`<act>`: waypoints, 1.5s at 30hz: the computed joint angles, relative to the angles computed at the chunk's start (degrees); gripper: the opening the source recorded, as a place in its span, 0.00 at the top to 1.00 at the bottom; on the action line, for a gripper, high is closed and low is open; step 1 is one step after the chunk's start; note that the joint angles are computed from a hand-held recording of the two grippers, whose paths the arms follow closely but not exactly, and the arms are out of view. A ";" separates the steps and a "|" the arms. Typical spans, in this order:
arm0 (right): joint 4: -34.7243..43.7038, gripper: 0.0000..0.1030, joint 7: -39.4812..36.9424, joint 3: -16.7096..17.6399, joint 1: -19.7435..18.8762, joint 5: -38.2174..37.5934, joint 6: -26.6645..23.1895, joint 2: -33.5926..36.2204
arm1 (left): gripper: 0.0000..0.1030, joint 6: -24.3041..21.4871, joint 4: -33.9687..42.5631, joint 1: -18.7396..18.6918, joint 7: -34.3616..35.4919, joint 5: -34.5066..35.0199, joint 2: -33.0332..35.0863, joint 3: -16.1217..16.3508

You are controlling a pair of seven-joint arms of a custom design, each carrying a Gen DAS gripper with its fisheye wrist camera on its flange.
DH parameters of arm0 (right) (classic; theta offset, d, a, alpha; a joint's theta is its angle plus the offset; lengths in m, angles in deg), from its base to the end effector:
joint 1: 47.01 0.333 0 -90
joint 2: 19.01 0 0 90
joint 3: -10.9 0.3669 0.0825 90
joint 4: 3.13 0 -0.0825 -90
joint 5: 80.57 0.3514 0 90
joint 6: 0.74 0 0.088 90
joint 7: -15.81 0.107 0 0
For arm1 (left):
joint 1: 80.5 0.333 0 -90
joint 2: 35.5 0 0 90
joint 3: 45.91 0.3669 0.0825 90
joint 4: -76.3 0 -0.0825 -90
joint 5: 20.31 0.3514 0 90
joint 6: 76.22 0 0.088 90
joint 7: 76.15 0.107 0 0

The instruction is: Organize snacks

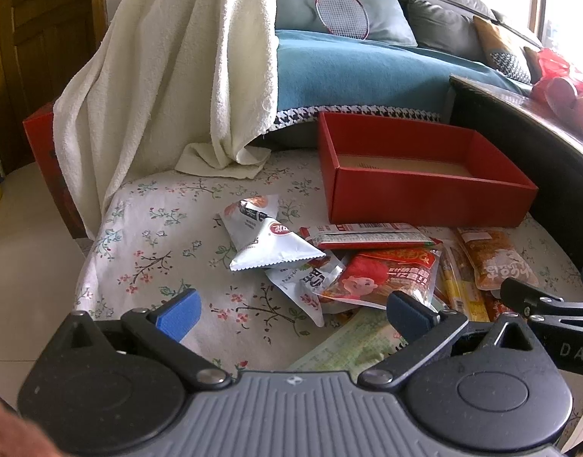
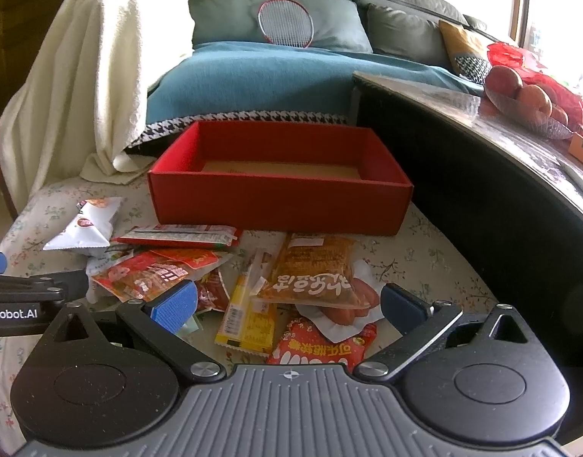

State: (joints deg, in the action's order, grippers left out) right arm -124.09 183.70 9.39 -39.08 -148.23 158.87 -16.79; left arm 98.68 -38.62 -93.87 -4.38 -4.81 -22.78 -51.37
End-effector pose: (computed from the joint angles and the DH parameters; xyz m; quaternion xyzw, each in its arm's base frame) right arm 0.5467 0.1038 0.5158 -0.5565 0.7085 -0.3602 0.2419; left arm 0.5878 -0.2170 0.5142 -0.5586 0.7251 -0.3321 0.2277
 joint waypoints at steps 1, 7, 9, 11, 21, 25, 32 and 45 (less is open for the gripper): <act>0.00 0.00 -0.21 -0.02 -0.02 0.22 0.03 0.05 | 0.04 0.00 0.00 -0.01 0.01 -0.01 0.00 0.01; -0.02 0.00 -0.85 -0.04 0.07 0.63 -0.10 0.17 | 0.04 -0.35 0.27 -0.33 -0.02 0.28 0.29 0.16; -0.05 0.00 -1.25 -0.09 0.04 1.10 -0.12 0.21 | 0.04 -0.38 0.63 -0.16 0.00 0.01 0.49 0.04; -0.06 0.00 -1.71 -0.22 -0.10 1.86 0.27 0.33 | 0.04 -0.49 1.09 0.63 0.51 -1.35 0.74 -0.77; 0.79 0.00 -6.55 -1.04 -0.32 7.31 2.92 2.02 | 0.04 -2.75 8.42 0.19 -0.55 -3.55 4.82 0.34; 1.04 0.00 -8.99 -1.51 -0.05 9.90 4.28 2.55 | 0.04 -6.02 14.20 -1.16 -2.04 -1.28 8.08 2.24; 1.42 0.00 -14.07 -2.09 0.26 16.01 5.98 3.38 | 0.08 -14.04 23.77 0.41 0.02 -4.11 13.70 0.01; 1.12 0.01 -23.25 -2.29 1.10 25.60 6.50 4.03 | 0.68 -19.67 25.84 2.99 2.87 -9.51 16.10 -2.76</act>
State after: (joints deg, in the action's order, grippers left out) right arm -122.97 160.45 7.10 -37.98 -122.63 165.37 -12.76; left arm 79.01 -12.78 -90.88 -1.50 -14.32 -6.67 -54.13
